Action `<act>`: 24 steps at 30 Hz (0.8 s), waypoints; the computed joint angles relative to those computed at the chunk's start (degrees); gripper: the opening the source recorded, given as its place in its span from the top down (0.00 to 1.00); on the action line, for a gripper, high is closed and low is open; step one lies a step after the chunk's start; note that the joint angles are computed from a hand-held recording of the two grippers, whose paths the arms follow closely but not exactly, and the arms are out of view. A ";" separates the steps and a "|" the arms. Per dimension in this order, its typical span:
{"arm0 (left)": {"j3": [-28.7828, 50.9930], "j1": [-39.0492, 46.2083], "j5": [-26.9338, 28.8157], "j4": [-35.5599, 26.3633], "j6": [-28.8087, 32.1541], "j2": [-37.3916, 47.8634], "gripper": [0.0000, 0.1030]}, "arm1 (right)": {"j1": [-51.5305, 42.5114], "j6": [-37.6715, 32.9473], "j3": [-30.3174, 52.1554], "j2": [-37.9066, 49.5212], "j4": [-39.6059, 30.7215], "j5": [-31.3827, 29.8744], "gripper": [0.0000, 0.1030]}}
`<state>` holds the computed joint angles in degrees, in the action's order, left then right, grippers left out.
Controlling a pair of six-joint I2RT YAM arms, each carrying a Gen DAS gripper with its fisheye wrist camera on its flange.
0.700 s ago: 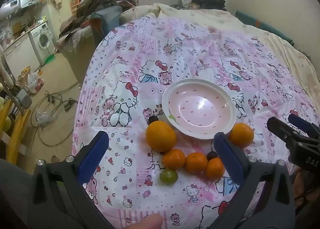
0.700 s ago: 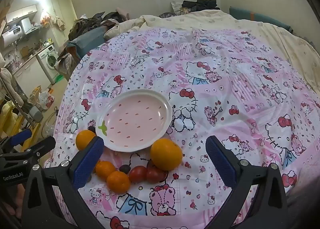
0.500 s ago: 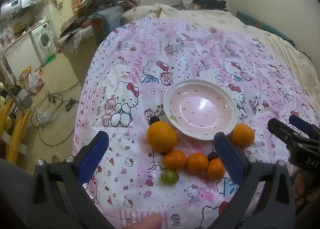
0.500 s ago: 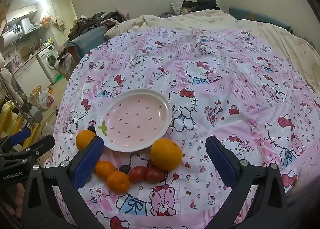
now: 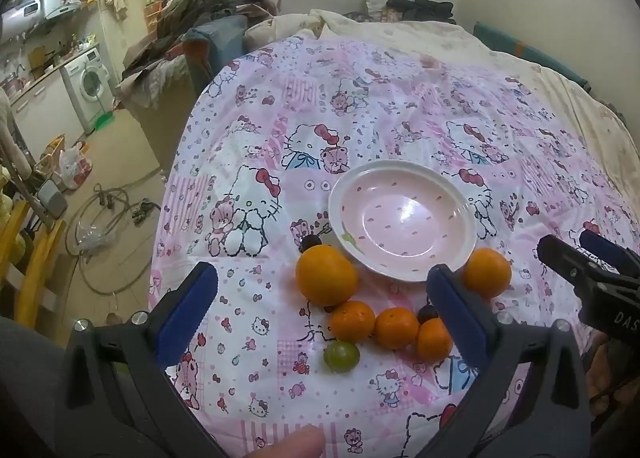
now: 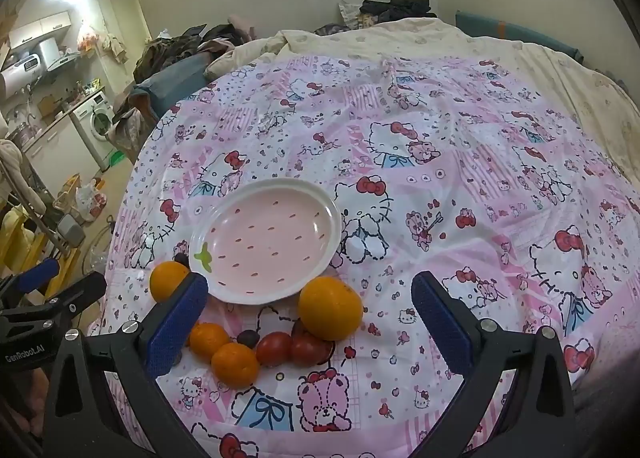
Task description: Organize fruits
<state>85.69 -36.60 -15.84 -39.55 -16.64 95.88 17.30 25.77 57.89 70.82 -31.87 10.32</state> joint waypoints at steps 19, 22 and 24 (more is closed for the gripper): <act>0.33 0.05 -0.01 -0.30 -0.66 0.21 0.00 | 0.10 0.28 0.41 0.08 -0.69 0.48 0.00; 0.45 0.05 0.16 -0.50 -0.68 0.29 0.00 | 0.14 0.18 0.34 0.14 -0.61 0.39 0.00; 0.54 0.17 0.42 -0.74 -0.91 0.36 0.00 | 0.25 0.27 0.31 0.17 -0.53 0.52 0.00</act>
